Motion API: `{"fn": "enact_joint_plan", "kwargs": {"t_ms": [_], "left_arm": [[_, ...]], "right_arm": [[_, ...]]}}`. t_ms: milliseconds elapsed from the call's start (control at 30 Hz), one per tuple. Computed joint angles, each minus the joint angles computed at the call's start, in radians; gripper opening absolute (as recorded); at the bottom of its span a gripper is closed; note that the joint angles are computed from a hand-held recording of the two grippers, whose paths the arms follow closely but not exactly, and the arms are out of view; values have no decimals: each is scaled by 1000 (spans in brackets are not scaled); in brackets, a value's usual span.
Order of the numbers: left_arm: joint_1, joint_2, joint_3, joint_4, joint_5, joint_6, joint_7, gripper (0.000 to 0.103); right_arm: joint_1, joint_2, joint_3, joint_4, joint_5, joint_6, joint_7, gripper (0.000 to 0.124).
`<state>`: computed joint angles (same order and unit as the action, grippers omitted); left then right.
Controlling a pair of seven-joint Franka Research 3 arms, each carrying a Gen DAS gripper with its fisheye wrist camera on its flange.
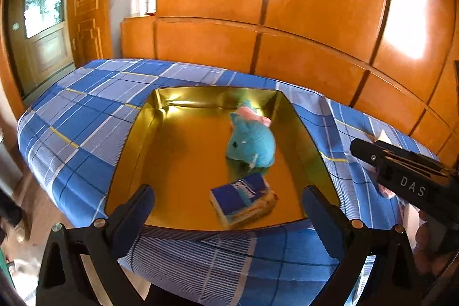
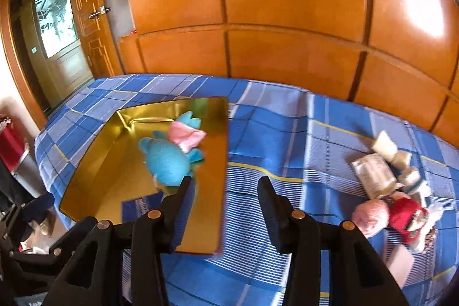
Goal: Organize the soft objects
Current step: 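Grasp the white rectangular pad with the left gripper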
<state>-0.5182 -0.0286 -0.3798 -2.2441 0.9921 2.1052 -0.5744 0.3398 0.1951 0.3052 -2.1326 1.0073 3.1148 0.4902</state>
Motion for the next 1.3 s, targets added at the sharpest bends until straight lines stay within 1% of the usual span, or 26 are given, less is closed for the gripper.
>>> {"fn": "enact_joint_plan", "kwargs": {"t_ms": [100,200,333,400,533,600,667,700,767,833,867,900,933,1000,1033,1067,1100,1133,1167,1200,1267,1300], "left_arm": [[-2,15,0,19,8,7,24,103],[-5,31,4,42,28,19,54,103],[-8,51,11,75,54,63,102,103],[-9,67,16,97,64,85,126,103],[-21,134,28,179,79,88,220,103],[-24,170,40,218,72,121,290,103],[-29,222,53,276,55,153,369,103],[-35,241,61,296,52,169,390,103],[-46,291,77,350,49,213,435,103],[-55,347,93,411,37,272,496,103],[-58,373,101,439,30,311,527,103],[-58,404,106,473,14,356,570,103],[-59,440,110,513,-5,393,614,103],[-74,509,118,601,-40,409,702,102],[-75,558,109,664,-81,410,783,99],[-75,600,102,716,-117,418,843,97],[-76,643,95,773,-154,418,899,95],[-81,679,92,822,-185,411,944,95],[-88,724,87,884,-216,402,997,94],[-94,758,84,928,-243,399,1040,93],[-104,854,63,1062,-308,382,1166,92],[-118,885,68,1108,-324,373,1199,91]], "right_arm": [[-30,-17,24,-13,81,21,-84,48],[-48,-32,26,-20,181,35,-180,48],[-50,-55,-22,-22,291,28,-266,48],[-44,-62,-56,-22,309,29,-272,48],[-58,-77,-119,-21,326,38,-250,48],[-75,-82,-145,-18,332,49,-228,51],[-96,-87,-179,-22,292,48,-153,56],[-110,-86,-203,-25,249,45,-81,58],[-135,-75,-222,-24,199,51,9,58],[-156,-55,-256,-25,112,50,147,58],[-172,-48,-259,-24,91,43,189,59],[-185,-39,-278,-19,69,7,254,59],[-227,-37,-262,-6,118,-49,251,59],[-290,-32,-234,18,264,-130,179,59],[-319,-28,-236,27,350,-196,145,60],[-331,-22,-249,31,380,-246,156,61],[-331,-20,-256,30,396,-256,161,61],[-337,-25,-258,28,460,-263,119,62],[-349,-30,-264,27,542,-303,57,64],[-348,-27,-273,29,564,-323,49,64],[-342,-21,-286,31,584,-337,47,64],[-342,-21,-291,32,588,-352,41,64]]}}
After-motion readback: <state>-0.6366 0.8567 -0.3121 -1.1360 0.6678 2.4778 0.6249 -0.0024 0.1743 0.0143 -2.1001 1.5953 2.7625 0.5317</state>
